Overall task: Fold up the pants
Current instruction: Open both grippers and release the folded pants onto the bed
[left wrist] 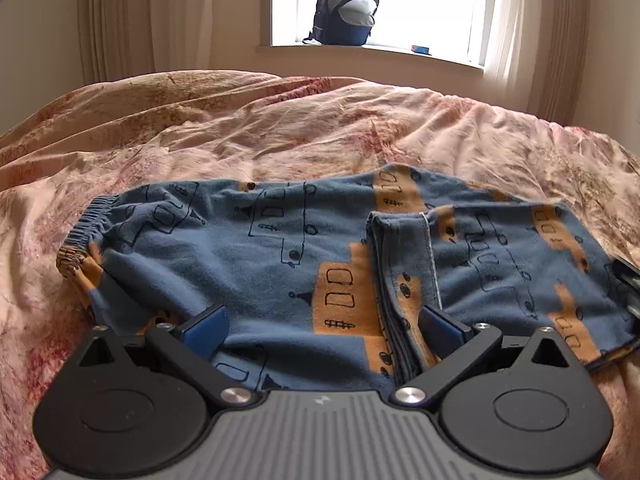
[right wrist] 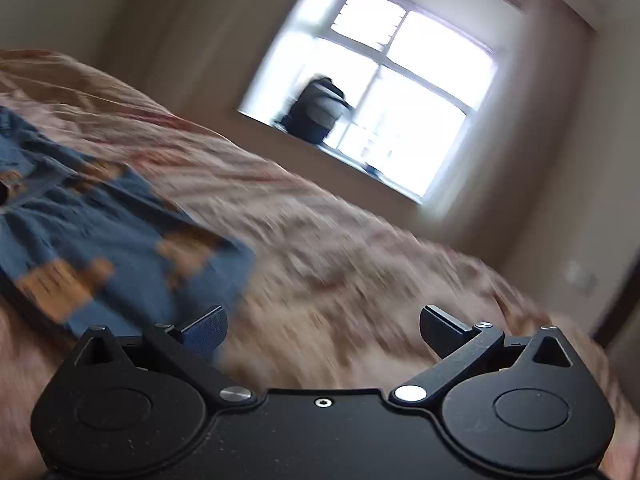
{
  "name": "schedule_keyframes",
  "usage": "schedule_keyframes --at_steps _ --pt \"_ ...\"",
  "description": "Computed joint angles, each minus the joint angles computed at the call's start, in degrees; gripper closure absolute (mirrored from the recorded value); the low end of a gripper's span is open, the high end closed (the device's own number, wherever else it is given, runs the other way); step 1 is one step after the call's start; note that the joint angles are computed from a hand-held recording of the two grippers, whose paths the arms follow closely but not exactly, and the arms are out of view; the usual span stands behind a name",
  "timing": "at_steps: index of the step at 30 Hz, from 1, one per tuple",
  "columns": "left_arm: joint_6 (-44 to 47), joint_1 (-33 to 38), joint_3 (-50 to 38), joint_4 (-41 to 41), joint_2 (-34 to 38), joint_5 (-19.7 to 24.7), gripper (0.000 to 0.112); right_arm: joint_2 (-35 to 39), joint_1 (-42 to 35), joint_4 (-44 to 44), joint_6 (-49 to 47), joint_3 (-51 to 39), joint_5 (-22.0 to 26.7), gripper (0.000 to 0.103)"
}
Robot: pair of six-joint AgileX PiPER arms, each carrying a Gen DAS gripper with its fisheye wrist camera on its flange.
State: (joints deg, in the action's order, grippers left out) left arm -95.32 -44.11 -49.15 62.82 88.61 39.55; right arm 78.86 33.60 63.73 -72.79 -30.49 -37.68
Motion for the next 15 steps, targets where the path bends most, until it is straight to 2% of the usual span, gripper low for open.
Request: schedule_keyframes --at_steps 2,3,4,6,7,9,11,13,15 --pt "0.9 0.2 0.4 -0.7 -0.7 -0.1 0.009 4.7 -4.0 -3.7 -0.7 -5.7 8.1 0.001" --pt "1.6 0.4 0.6 -1.6 -1.4 -0.4 0.009 7.6 -5.6 -5.2 -1.3 -7.8 10.2 0.001" --pt "2.5 0.8 1.1 -2.9 -2.4 -1.0 0.009 9.8 -7.5 -8.3 0.5 -8.9 11.6 0.001" --pt "6.9 3.0 2.2 -8.5 -5.8 -3.6 0.010 9.7 -12.5 -12.9 7.7 -10.1 17.8 0.001" --pt "10.0 4.6 3.2 -11.6 -8.2 -5.3 0.010 9.2 -13.8 -12.0 8.7 -10.6 18.9 0.001" --pt "18.2 7.6 4.4 -17.1 -12.2 -6.3 0.009 7.3 -13.2 -7.6 5.5 -9.9 16.0 0.001" --pt "25.4 10.5 4.7 -20.5 -15.5 -4.7 0.009 4.6 -12.0 -7.4 3.9 -9.0 15.1 0.001" --pt "23.8 12.2 5.6 -18.7 -18.4 -1.8 0.009 2.5 -11.6 -9.2 3.3 -9.4 19.2 0.001" --pt "15.0 12.5 7.7 -14.3 -21.1 1.3 0.009 3.1 -11.2 -5.4 -5.7 -13.5 26.3 0.001"
